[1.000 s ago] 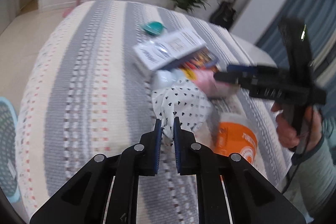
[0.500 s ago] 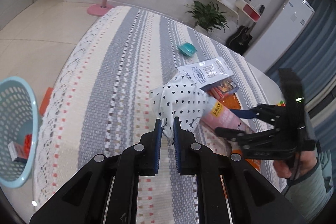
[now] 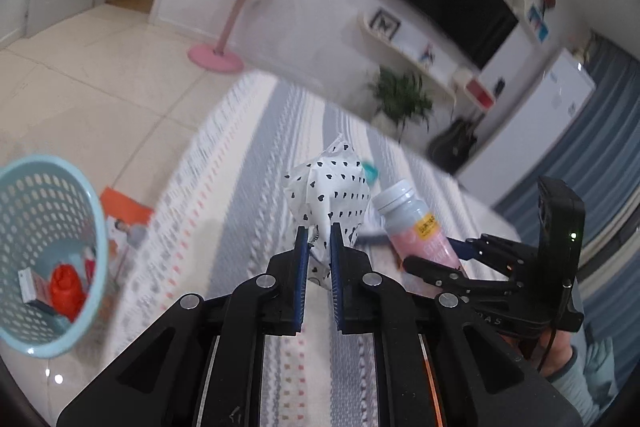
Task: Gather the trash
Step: 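Grasp the dotted white tissue with left tool while right tool grasps the pink bottle, then carry tissue and pink bottle to the blue basket and release both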
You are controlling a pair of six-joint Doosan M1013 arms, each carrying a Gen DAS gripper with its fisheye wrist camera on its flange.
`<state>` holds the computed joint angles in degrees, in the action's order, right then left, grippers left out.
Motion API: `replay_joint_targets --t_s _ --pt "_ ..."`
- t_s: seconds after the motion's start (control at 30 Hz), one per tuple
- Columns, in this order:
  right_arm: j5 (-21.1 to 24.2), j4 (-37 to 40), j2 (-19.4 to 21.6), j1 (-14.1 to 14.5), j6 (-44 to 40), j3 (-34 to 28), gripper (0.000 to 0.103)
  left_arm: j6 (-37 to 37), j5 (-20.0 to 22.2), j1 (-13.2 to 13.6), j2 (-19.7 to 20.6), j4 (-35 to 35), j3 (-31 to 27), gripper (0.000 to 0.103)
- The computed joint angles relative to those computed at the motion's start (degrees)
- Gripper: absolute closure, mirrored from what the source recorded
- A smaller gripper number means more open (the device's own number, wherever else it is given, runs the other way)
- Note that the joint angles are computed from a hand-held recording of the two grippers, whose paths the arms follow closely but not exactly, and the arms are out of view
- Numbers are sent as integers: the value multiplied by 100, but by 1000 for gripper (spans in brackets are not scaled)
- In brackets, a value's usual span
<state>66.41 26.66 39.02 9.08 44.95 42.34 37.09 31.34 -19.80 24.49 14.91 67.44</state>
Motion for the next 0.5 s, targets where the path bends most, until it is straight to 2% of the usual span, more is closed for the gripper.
replay_joint_targets --t_s 0.17,0.23,0.4,0.5 --pt "-203 597 -147 141 -31 -94 58 -916 -132 72 -363 982 335 94" --pt "-151 921 -180 217 -105 -144 58 -1427 -154 122 -587 1550 561 94" --pt "45 1445 -205 579 -107 -215 58 -2585 144 238 -1094 2850 1086 94" --pt "276 1469 -93 820 86 -341 58 -3024 346 347 -1342 3205 1400 94"
